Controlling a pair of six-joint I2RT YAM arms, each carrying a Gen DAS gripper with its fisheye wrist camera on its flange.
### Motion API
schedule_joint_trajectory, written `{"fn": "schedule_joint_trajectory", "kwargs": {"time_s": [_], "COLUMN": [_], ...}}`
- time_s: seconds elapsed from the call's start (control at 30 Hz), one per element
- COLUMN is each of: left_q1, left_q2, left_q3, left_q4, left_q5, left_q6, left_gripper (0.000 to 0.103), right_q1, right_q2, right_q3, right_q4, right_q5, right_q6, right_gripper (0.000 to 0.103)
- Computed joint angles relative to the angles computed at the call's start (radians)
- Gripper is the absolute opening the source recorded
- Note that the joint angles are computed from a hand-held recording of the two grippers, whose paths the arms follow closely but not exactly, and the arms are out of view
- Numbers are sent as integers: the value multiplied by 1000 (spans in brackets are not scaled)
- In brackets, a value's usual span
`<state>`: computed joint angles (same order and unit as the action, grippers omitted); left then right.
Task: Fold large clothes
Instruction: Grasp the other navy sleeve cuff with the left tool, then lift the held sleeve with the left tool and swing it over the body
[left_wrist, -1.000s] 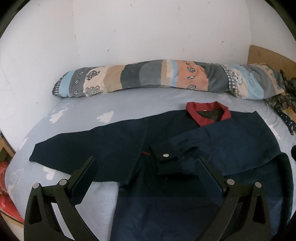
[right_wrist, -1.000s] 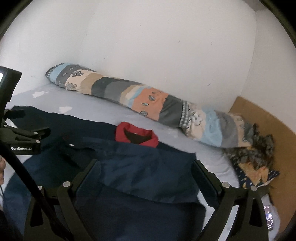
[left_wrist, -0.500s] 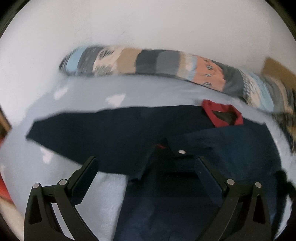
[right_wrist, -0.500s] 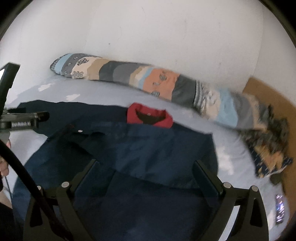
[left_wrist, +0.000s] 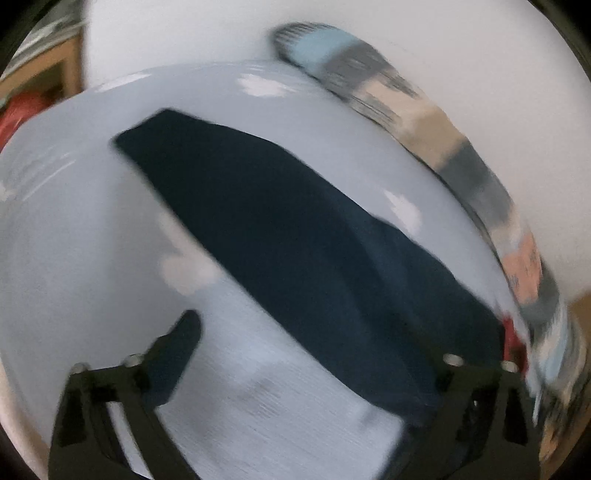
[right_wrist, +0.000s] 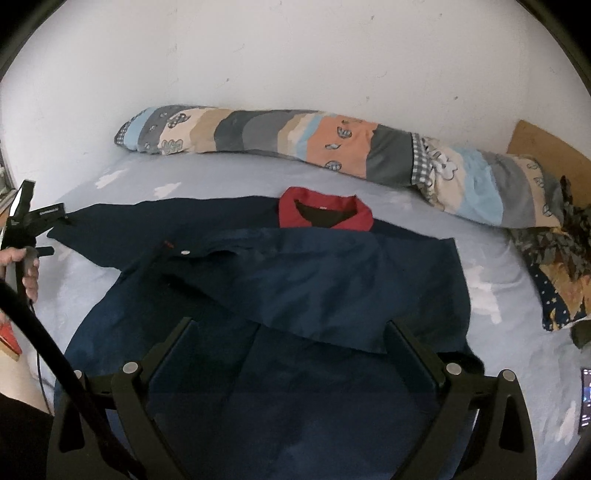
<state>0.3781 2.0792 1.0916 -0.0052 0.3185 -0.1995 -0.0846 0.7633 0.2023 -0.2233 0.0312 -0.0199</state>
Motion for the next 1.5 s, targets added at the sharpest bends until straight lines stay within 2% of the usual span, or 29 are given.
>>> {"fn": "schedule_joint_trajectory", "kwargs": {"time_s": [0.1, 0.23, 0.33, 0.4, 0.43, 0.5, 0.63, 0.73, 0.77, 0.83, 0.87, 1.0, 1.13, 1.37, 1.5], "left_q1": [122, 206, 245, 256, 254, 251, 245, 235, 226, 209, 198, 166, 142, 38, -41], "left_q2": [106, 230, 333, 422, 460, 501, 623, 708, 707, 709, 702, 576, 433, 121, -18], "left_q3": [133, 333, 478, 590, 636, 681, 853, 968, 966, 978, 977, 792, 633, 402, 334], "left_q4": [-62, -167, -219, -266, -279, -259, -226, -163, -137, -127, -135, -10, 51, 58, 15], "left_q5": [104, 181, 263, 319, 323, 335, 359, 364, 341, 295, 250, 168, 174, 204, 202], "left_q6": [-48, -51, -52, -90, -102, -124, -201, -298, -309, -295, -278, -212, -160, -85, -59], "left_gripper": [87, 86, 80, 57, 55, 54, 54, 54, 52, 11, 3, 3, 3, 3, 3], "right_q1": [-3, -17, -29, -32, -33, -24, -16, -16, -18, -25, -26, -72, -120, -233, -342], "right_q2": [51, 130, 181, 227, 242, 275, 305, 316, 322, 338, 348, 342, 284, 153, 93], "right_q3": [1, 2, 6, 10, 12, 16, 11, 7, 5, 8, 12, 22, 21, 28, 49], "right_q4": [36, 93, 123, 152, 162, 189, 220, 237, 248, 261, 267, 256, 212, 119, 57], "right_q5": [-11, -17, -28, -37, -38, -28, -20, -25, -18, -16, -12, -41, -73, -135, -210], "right_q6": [4, -3, 0, 6, 6, 9, 7, 6, 2, -2, 4, 7, -13, -42, -70], "right_gripper": [101, 101, 101, 101, 101, 101, 101, 101, 101, 101, 101, 101, 101, 101, 101]}}
